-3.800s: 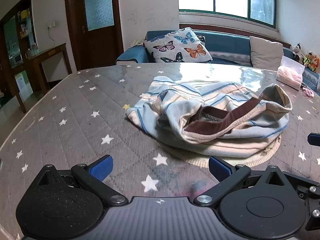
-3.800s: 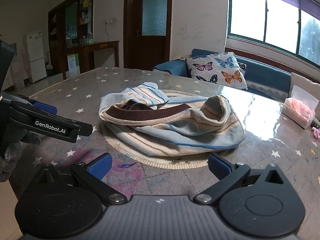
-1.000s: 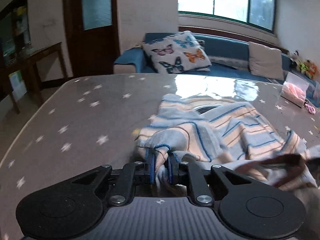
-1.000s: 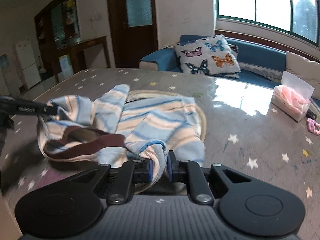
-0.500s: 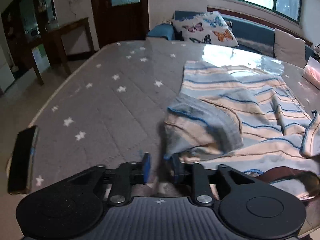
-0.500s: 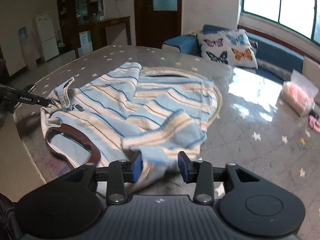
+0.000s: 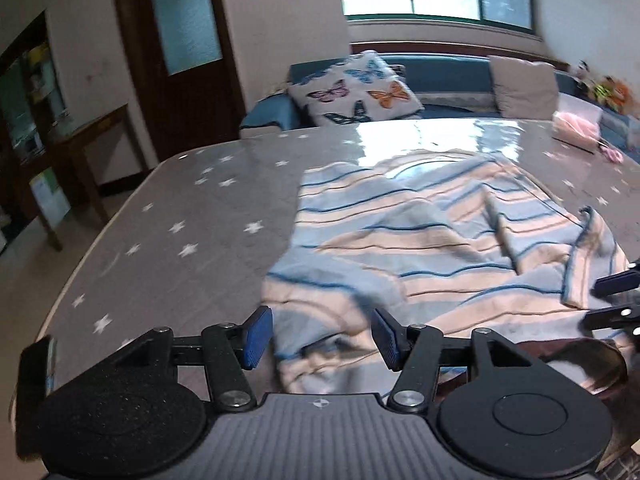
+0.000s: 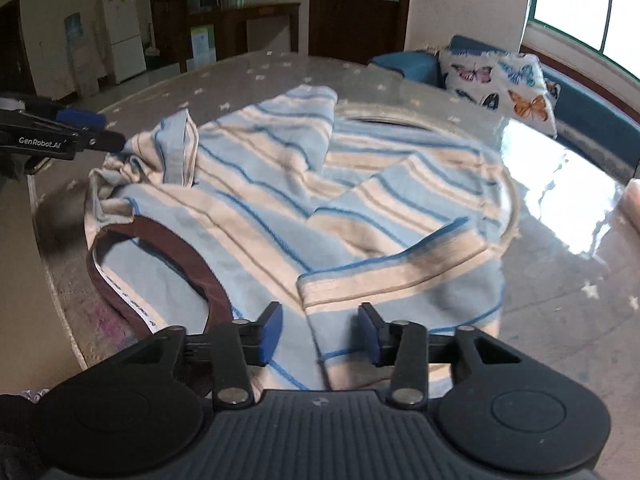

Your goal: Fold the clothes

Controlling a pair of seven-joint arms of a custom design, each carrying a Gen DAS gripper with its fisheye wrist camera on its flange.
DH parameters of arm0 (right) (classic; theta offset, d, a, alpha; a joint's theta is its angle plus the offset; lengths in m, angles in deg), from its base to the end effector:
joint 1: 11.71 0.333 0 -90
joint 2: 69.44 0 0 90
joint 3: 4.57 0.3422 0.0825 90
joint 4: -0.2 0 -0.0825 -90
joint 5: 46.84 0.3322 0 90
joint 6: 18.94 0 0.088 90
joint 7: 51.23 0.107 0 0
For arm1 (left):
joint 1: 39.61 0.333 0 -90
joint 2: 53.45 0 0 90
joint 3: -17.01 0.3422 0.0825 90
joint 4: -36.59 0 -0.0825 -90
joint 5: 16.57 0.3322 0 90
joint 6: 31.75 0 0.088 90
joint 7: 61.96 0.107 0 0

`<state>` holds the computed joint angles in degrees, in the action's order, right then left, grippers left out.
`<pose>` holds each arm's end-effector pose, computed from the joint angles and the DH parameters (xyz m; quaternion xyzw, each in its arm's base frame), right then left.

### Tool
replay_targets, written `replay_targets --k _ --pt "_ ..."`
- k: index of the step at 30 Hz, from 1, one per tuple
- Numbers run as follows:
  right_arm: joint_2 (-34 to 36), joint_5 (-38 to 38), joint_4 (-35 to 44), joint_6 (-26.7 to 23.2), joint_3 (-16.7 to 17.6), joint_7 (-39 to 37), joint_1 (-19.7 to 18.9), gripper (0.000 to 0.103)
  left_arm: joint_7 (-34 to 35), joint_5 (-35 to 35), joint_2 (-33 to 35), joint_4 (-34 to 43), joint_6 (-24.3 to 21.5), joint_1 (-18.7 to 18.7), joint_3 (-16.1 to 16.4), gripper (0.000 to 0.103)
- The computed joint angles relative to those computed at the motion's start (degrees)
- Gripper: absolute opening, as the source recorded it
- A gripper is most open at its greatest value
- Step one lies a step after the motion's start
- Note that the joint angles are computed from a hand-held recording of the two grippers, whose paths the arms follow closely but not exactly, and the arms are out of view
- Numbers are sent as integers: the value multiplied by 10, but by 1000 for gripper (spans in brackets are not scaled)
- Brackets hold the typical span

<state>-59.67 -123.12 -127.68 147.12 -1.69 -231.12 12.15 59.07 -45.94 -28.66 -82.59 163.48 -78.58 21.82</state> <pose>0.4377 0.2845 0.3840 -0.7047 0.6182 -0.2350 0.2569 0.5303 -0.3007 0.3848 -0.4206 0.8018 -0.3295 0.2676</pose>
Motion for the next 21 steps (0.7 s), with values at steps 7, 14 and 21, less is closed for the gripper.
replay_targets --k 7,14,21 --pt "-7 -26 -10 -18 0 41 4 11 2 19 67 73 -35 -52 61 48" --pt "-64 -57 -56 -72 13 131 -6 2 -59 43 59 64 -27 -11 39 5" --pt "-151 0 -133 -179 43 181 -20 2 -80 -48 30 11 -6 -71 129 3"
